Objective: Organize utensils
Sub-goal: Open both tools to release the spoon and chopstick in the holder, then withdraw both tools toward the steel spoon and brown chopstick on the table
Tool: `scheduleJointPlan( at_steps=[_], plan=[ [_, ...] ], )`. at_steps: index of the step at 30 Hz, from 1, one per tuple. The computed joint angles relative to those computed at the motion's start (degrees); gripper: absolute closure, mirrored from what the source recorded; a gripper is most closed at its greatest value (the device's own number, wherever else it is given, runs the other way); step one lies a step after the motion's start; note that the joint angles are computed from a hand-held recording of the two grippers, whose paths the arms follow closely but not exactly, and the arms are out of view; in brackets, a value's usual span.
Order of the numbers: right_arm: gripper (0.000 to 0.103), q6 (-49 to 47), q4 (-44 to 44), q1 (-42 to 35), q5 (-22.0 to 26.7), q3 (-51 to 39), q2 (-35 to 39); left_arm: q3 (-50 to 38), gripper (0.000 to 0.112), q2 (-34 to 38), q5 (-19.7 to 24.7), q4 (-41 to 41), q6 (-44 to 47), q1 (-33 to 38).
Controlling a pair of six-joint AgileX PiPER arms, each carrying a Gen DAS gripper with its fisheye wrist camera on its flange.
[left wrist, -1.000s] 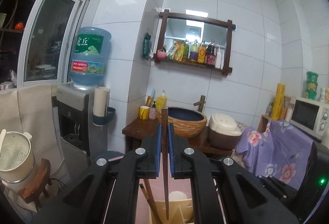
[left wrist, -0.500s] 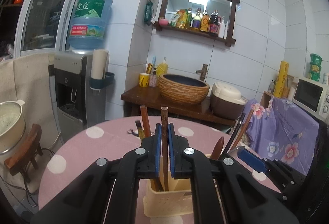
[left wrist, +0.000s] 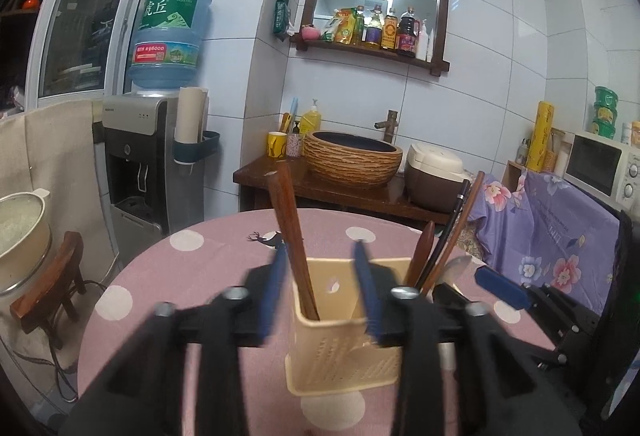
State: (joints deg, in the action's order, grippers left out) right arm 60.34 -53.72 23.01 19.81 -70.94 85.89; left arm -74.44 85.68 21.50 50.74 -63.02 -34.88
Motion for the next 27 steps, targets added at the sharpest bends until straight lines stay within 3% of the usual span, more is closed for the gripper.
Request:
scheduleJointPlan(
  at_steps=[4, 6, 11, 17, 24, 27],
  plan=[
    [0.045, -3.93, 5.73, 0.72, 2.32, 3.01, -2.91, 5.15, 0.059, -3.34, 0.96, 1.23, -2.29, -0.3],
    [0.044, -7.69, 11.4, 0.6, 3.25, 5.05, -4.49, 7.9, 0.052, -4.81, 1.2, -2.73, 0.23, 0.38],
    [0.04, -9.46, 16.95, 1.78, 5.86, 11.0, -7.58, 14.9, 0.05, -7.61, 2.63, -8.52, 4.37, 1.08],
    [0.039, -7.49, 19.04, 5.74, 7.55, 18.34, -9.33, 23.31, 0.043, -10.59, 3.89, -9.13, 1.76, 0.9],
    [0.039, 0.08, 16.24, 13.68, 9.82, 24.99, -10.17, 30.01, 0.043, -14.09, 6.43, -6.89, -3.27, -1.32],
    [0.044, 2.52, 15.35, 16.71, 10.88, 26.21, -9.93, 31.07, 0.043, -15.13, 6.48, -7.48, -3.54, -1.68]
  ],
)
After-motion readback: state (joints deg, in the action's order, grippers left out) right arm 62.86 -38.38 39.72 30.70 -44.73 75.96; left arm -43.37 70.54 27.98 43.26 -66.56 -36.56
